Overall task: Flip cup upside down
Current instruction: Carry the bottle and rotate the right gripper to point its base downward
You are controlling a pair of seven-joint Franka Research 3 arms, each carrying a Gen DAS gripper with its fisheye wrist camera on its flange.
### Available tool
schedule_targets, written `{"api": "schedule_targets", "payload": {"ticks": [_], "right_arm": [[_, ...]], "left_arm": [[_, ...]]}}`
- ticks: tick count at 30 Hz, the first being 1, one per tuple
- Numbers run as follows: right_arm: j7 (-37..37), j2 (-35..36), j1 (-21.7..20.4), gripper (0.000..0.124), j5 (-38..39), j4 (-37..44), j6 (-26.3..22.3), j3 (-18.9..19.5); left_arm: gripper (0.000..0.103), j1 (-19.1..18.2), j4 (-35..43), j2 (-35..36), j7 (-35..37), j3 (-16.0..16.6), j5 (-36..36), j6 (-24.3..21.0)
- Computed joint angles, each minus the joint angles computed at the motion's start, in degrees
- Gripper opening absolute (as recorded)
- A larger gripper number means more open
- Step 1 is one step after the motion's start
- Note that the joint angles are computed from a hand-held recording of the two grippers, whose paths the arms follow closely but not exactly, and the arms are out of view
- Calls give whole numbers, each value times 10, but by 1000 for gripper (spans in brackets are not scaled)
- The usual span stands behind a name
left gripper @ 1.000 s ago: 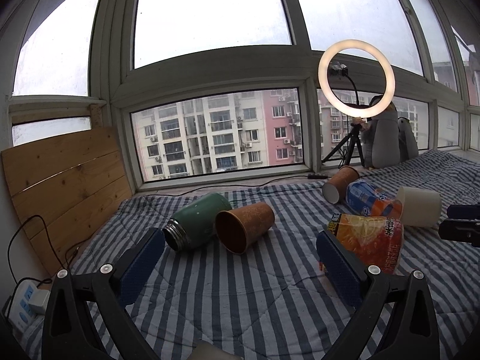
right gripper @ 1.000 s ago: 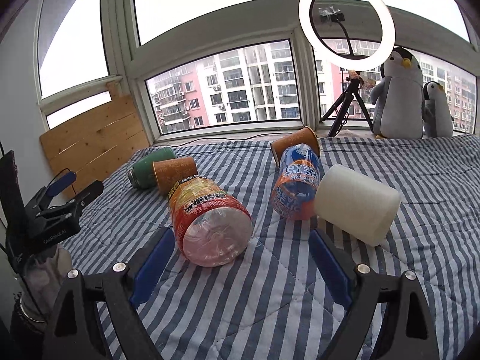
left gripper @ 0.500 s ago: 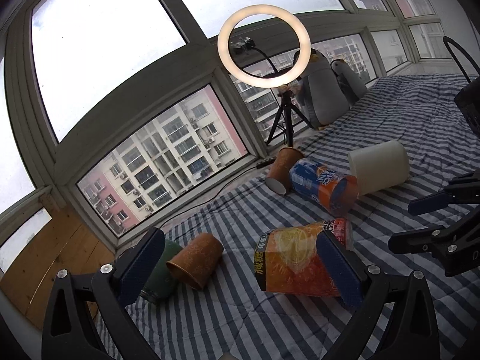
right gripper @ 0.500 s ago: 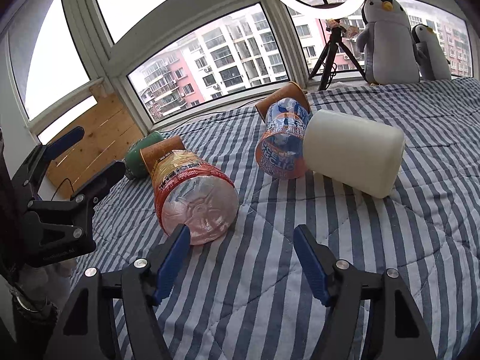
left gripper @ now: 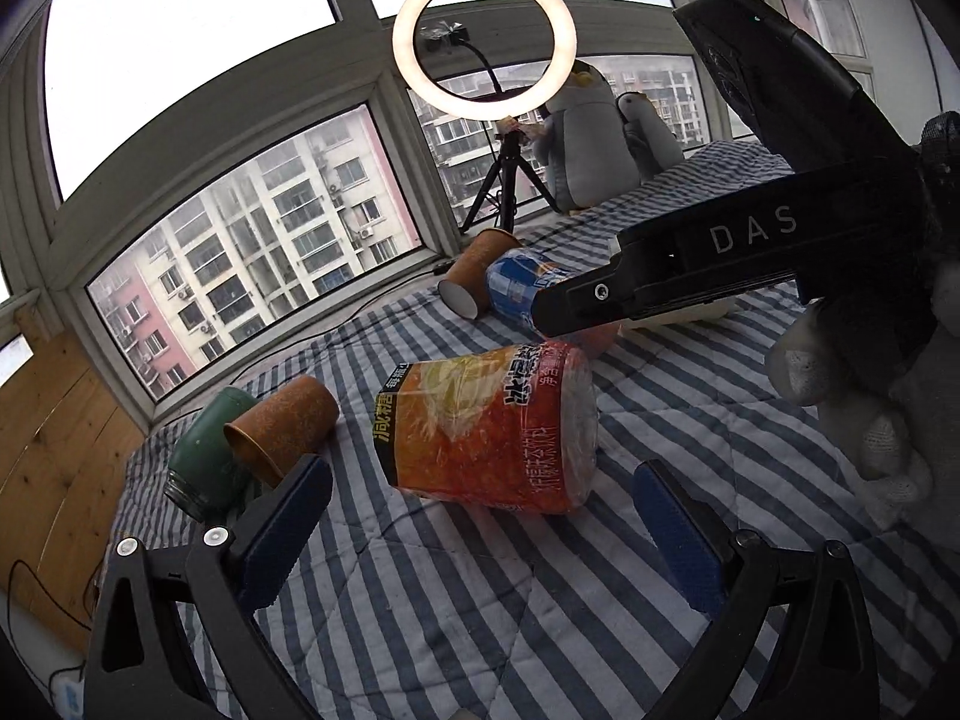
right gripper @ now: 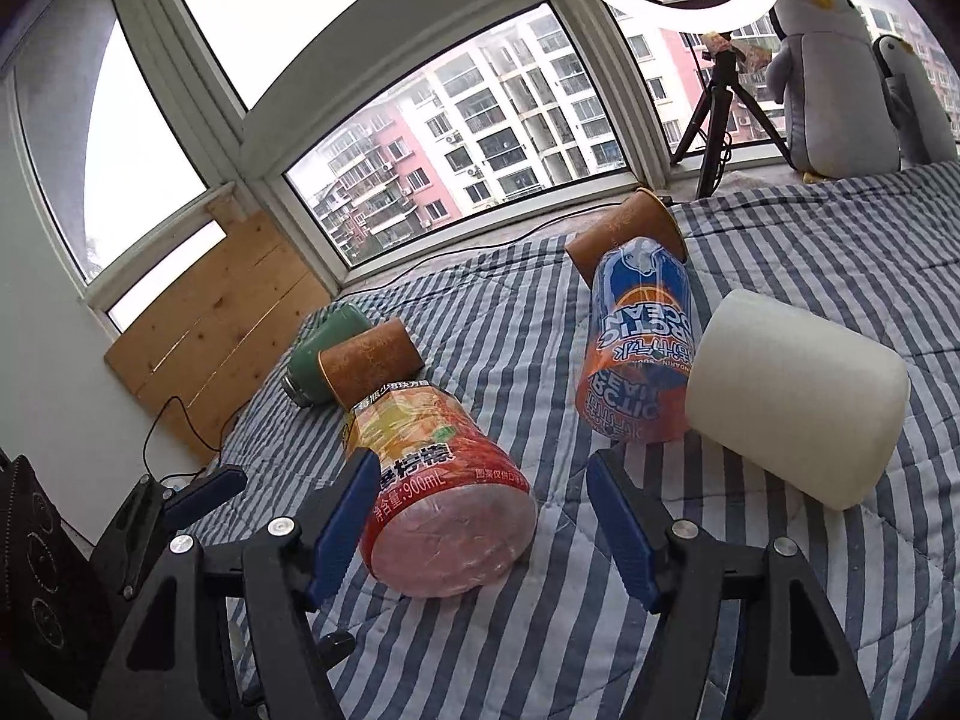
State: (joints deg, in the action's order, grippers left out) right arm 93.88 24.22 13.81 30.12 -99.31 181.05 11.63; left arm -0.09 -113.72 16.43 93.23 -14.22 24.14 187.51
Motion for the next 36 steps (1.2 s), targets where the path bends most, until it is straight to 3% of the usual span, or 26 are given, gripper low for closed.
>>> {"api": "schedule_targets", "payload": {"ticks": [2, 3, 5, 8, 9, 16, 19, 24, 26, 28, 30, 32, 34, 36], "right_arm": [[-33, 17, -42, 68, 15, 19, -6, 50], [-40, 23, -47, 68, 20, 27, -10, 56], [-56, 37, -57, 68, 31, 44, -22, 68], [-100, 52, -88, 68, 66, 61, -38, 106], [-122, 56, -102, 68, 83, 63, -41, 125], [-232, 62, -135, 68, 166, 75, -67, 177], [-268, 58, -129, 68, 182, 78, -87, 171], [-271, 43, -67, 68, 162, 75, -82, 97], [-272, 42, -43, 68, 142, 77, -85, 68], [-251, 43, -8, 66, 102, 79, -84, 28], [-236, 47, 6, 56, 75, 84, -88, 10], [-228, 55, 7, 49, 58, 94, -100, 7], [-216, 61, 12, 49, 46, 99, -101, 0], [-221, 64, 5, 49, 43, 100, -99, 10]], "left_arm": [[102, -11, 4, 7, -7, 9, -3, 0], [102, -33, 5, 9, -13, 32, -3, 3], [101, -37, 7, 13, -15, 35, -1, 1], [94, -99, 14, 19, -28, 104, 4, 6], [93, -102, 15, 20, -31, 108, 6, 6], [77, -19, 25, 25, -23, 34, -2, -10], [75, 21, 22, 25, -15, 0, -8, -8], [75, 57, 30, 33, 4, -28, -11, -14], [76, 103, 34, 43, 26, -78, -16, -17], [90, 117, 38, 50, 35, -94, -19, -14], [90, 157, 49, 65, 58, -145, -22, -30], [88, 164, 59, 75, 76, -159, -34, -45], [76, 174, 69, 84, 96, -176, -50, -60], [68, 203, 79, 97, 123, -214, -74, -74]]}}
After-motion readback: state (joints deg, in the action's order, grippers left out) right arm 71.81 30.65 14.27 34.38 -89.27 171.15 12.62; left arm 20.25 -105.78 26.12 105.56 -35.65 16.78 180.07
